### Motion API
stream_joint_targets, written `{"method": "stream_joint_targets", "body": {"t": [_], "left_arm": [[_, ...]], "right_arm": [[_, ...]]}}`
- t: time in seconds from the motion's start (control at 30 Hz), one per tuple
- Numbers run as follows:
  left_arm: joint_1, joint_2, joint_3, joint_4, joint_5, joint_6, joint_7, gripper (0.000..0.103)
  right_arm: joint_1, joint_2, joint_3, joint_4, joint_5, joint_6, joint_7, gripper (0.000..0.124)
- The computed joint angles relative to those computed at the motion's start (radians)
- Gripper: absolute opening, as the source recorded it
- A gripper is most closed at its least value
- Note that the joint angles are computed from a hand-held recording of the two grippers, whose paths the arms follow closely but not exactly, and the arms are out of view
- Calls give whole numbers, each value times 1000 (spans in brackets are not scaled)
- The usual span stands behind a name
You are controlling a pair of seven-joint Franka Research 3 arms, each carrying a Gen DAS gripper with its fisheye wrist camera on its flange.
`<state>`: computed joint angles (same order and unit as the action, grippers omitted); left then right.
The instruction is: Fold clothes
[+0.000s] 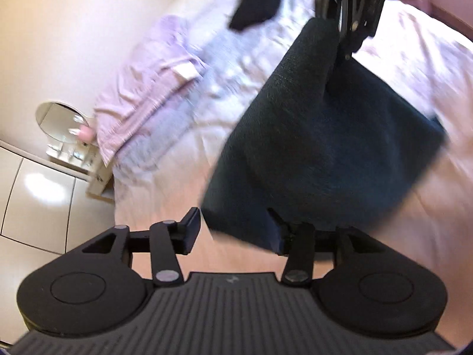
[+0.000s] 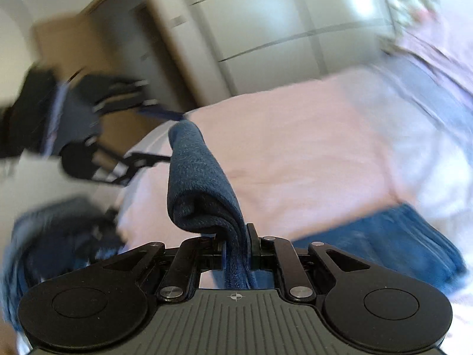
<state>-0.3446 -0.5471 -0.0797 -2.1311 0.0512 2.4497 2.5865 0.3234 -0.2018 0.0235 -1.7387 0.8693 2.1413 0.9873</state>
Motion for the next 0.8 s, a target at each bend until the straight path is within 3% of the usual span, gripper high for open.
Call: {"method": "stream_joint_targets", "body": {"t": [0.13,0.2,0.23,0.3,0.47,0.57,0.63,0.8], "left_arm": [[27,174,-75,60,33,125,-124,44],[36,250,-107,85,54,128,-197,44],[37,289,-121,100,65,120,-226,44],[34,341,-135,109,80,100,-255,44],[33,443,-154,128,113,66,-291,43],[38,533,-164,214,106,9,-340,39],[42,557,-168,236,105,3,-340,39],[56,583,-170,256,59,-1,-352,39]], "right_arm": [[-91,122,-75,23,53,-43,122,10],[-150,216,-92,52,64,-95,266,11],[-179,271,-95,69,61,-123,362,18],[-231,306,-93,37,163,-159,443,18],[-273,245,-58,-38,229,-97,523,20],[-261,227,-49,-26,136,-37,614,20],[-256,254,-45,33,82,-44,641,14],[-259,304,-22,137,155,-98,458,11]]}}
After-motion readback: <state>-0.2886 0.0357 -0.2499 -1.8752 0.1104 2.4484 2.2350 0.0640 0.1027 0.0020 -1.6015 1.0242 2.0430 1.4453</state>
